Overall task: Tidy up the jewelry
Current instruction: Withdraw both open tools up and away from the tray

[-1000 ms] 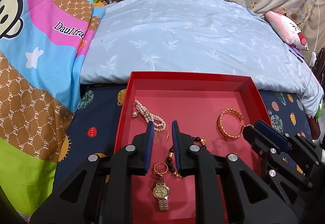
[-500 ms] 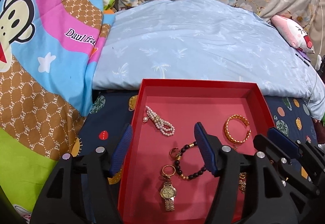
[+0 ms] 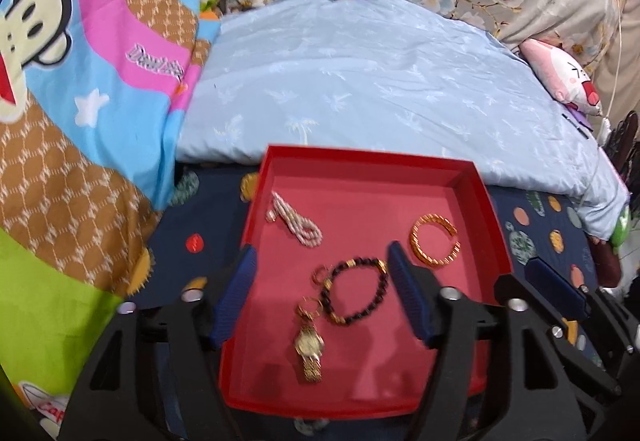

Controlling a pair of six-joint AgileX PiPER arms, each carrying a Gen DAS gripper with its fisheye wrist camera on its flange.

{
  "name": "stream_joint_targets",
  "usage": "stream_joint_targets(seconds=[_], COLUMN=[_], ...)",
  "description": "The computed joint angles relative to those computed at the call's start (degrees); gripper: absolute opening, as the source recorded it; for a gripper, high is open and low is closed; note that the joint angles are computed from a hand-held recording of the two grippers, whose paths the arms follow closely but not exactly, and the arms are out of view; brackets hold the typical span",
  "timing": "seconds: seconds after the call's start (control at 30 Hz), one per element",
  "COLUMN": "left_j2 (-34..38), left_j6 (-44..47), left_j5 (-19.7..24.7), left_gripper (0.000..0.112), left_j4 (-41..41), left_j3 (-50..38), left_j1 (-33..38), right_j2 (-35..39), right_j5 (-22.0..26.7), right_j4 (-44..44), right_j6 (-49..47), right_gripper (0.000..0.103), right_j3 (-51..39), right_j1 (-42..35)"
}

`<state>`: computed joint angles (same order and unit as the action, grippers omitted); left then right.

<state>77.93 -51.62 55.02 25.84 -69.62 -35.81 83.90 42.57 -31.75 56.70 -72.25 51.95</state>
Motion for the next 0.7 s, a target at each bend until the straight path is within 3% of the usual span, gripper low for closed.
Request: stream_joint_targets(seconds=[0.5,0.7], left_j2=[-7.3,-9.1], left_j6=[-7.4,-12.7], left_j5=[5.2,9.0], left_gripper=[0.072,0.072], left_j4=[3.5,6.9], left_j3=[5.5,7.4], left_j1=[-7.9,-13.4], right_j2=[-5.6,-6.6], right_j5=[5.8,10.5], right_j4=[-5.0,-9.3], right_j6=[8.9,14.0], right_gripper=[0.035,0.040], right_j3=[4.3,5.6], right_j1=[8.4,13.9])
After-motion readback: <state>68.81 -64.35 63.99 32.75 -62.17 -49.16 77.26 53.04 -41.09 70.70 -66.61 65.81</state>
